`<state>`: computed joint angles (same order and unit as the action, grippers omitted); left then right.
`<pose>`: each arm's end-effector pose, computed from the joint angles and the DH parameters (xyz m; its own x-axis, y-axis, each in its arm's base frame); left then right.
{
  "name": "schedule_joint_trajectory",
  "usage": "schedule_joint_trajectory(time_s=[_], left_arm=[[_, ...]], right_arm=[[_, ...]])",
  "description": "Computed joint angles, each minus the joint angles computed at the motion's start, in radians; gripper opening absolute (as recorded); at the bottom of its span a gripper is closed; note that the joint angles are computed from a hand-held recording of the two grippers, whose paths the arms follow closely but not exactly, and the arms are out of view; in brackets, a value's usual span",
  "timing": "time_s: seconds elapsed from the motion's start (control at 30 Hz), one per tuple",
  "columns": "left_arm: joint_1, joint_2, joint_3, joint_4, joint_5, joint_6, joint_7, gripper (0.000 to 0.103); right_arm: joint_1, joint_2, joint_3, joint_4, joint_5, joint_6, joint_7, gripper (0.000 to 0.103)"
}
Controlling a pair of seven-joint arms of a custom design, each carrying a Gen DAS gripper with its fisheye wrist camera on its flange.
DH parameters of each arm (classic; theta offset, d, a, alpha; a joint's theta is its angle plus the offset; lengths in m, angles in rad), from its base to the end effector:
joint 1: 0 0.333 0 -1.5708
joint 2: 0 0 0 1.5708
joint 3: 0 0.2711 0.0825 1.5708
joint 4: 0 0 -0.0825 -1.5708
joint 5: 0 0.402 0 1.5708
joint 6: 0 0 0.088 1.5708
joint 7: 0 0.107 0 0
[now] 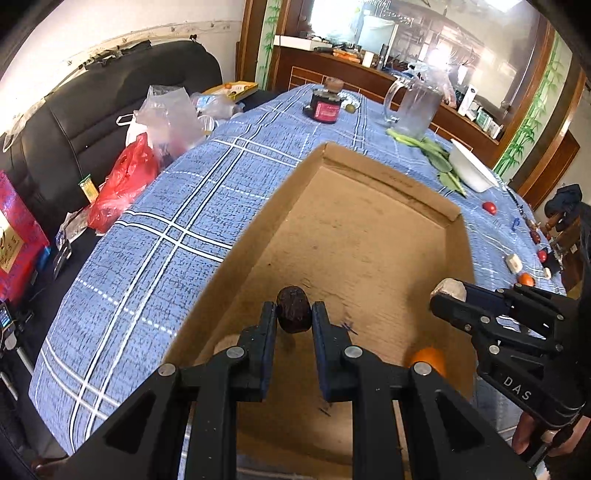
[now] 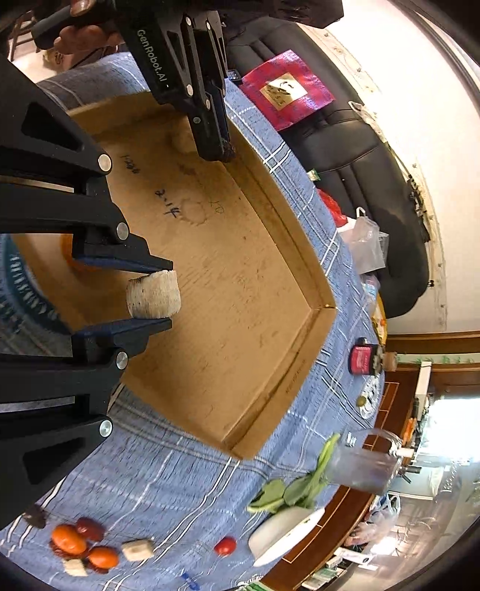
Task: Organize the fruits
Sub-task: 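Carry the cube and date over the tray and open both tools, then grasp a red date with the right tool while the left tool grasps a dark date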
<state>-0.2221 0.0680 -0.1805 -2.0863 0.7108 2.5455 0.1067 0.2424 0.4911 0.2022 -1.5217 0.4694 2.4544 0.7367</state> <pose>0.5510 -0.2428 0.3781 0.4685 -0.8683 0.1632 -0.6832 -0.4732 -0.5561 0.6628 0.2917 0.3826 0.8173 -0.5689 -0.0910 -0.5068 -0.6348 -0.5832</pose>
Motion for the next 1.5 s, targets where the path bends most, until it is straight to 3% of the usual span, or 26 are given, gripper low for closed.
schedule_joint_trajectory(time_s=[0.27, 0.53, 0.6, 0.73, 0.97, 1.37, 1.5], left_arm=[[0.005, 0.067, 0.02, 0.046, -0.056, 0.022, 0.073, 0.018], [-0.008, 0.095, 0.036, 0.069, -0.077, 0.022, 0.098, 0.019], [-0.011, 0.096, 0.037, 0.073, -0.082, 0.019, 0.101, 0.023], [-0.024, 0.088, 0.038, 0.074, -0.064, -0.002, 0.078, 0.042], [-0.033, 0.044, 0.024, 0.044, -0.023, -0.037, 0.015, 0.042], [-0.065, 0.012, -0.029, 0.06, 0.081, -0.162, -0.127, 0.053], [-0.096, 0.044, -0.041, 0.114, 0.117, -0.191, -0.142, 0.063]], right_arm=[[0.03, 0.094, -0.013, 0.113, -0.073, -0.05, 0.068, 0.026], [0.026, 0.109, -0.004, 0.126, -0.087, -0.054, 0.069, 0.026], [0.024, 0.11, -0.003, 0.127, -0.085, -0.058, 0.07, 0.026], [0.021, 0.103, -0.006, 0.118, -0.086, -0.059, 0.077, 0.026], [0.0, 0.046, 0.0, 0.047, -0.053, -0.037, 0.062, 0.026], [-0.055, -0.154, -0.009, -0.188, 0.102, 0.035, -0.073, 0.027], [-0.068, -0.23, -0.031, -0.288, 0.154, 0.079, -0.134, 0.037]])
